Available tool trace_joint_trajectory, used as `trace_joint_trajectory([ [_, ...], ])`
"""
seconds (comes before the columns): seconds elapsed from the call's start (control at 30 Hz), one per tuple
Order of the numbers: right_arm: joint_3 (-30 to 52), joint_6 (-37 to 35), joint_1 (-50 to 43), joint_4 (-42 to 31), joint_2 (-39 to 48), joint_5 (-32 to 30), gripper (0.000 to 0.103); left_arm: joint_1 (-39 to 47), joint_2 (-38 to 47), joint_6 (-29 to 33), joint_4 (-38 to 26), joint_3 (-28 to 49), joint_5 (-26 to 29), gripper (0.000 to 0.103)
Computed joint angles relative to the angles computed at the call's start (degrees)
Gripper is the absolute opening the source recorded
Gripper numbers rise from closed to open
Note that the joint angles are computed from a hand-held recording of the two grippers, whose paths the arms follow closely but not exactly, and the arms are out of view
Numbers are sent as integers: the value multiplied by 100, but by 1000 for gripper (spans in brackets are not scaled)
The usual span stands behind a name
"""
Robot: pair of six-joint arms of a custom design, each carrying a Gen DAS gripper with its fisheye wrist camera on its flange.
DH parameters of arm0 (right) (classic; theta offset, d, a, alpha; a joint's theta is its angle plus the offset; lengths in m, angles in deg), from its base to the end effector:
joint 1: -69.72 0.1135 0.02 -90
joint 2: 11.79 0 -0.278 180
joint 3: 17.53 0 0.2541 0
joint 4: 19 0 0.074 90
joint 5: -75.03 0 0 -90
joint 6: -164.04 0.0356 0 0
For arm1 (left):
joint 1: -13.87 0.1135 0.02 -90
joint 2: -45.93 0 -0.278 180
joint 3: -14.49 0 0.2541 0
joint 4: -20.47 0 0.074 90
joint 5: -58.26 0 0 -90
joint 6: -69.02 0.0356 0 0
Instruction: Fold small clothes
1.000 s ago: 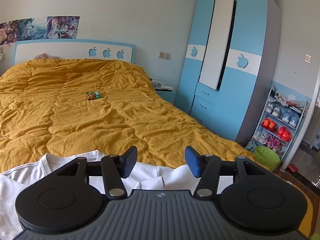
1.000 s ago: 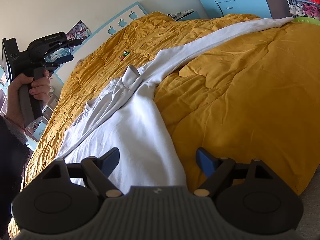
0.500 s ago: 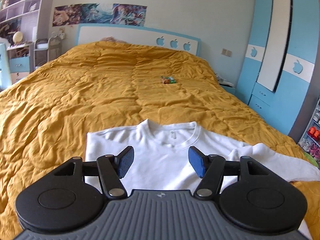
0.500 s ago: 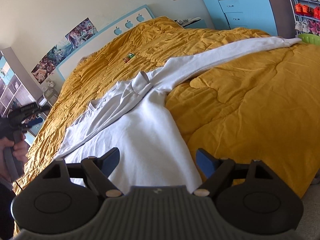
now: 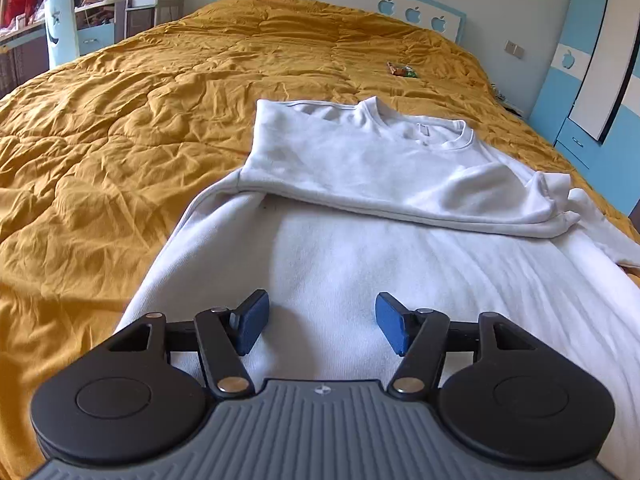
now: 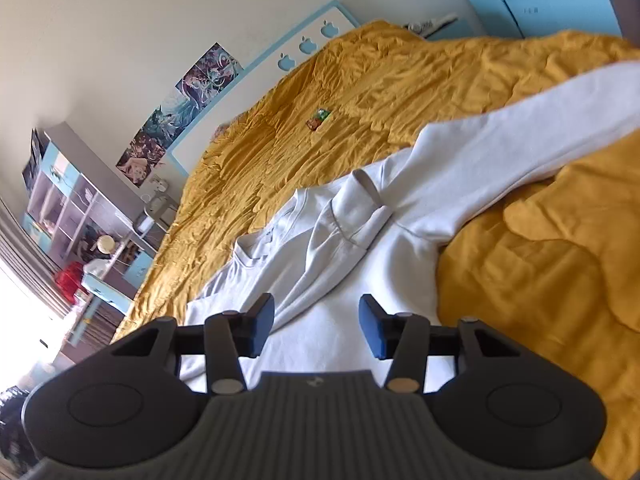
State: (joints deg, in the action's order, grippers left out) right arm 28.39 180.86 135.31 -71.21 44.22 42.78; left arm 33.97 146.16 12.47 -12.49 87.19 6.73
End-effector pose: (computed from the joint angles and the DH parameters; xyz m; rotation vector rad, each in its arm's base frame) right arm 0.0927 0.1314 0.2171 0.9935 1.8408 0.4343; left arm 0.3315 0.0977 0.1810 0.4888 2.3146 -0.4543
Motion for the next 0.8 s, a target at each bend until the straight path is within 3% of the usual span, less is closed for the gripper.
trace_joint_trajectory([
  [0.03,-335,-801,-648,822,-303,-484,50,16,65,-74,4,34,30,72],
  [0.13,-1031,-1990,-2270,2745,-420,-1547,50,132,201,-236,221,-57,262,73],
  [0.23,-1520,-2193,-3514,4560,158,-2525,49,149,226,-231,364,-158,330,76],
  [0.33,-1470,-2193,-3970,5518,1214,-2524,40,125,265,-189,333,-151,331,79],
  [0.47,-1194,-2238,-4449,6166,2294,-2821,36,136,254,-134,584,-329,397,83],
  [0.6,-1172,-2134,-4498,6106,2318,-2652,2,107,238,-110,695,-412,364,85],
  [0.7,-1501,-2042,-4208,5998,1781,-2263,1,101,231,-104,768,-461,362,86],
  [0.8,-1553,-1860,-3660,5317,1236,-1545,1,119,285,-96,776,-442,414,87],
])
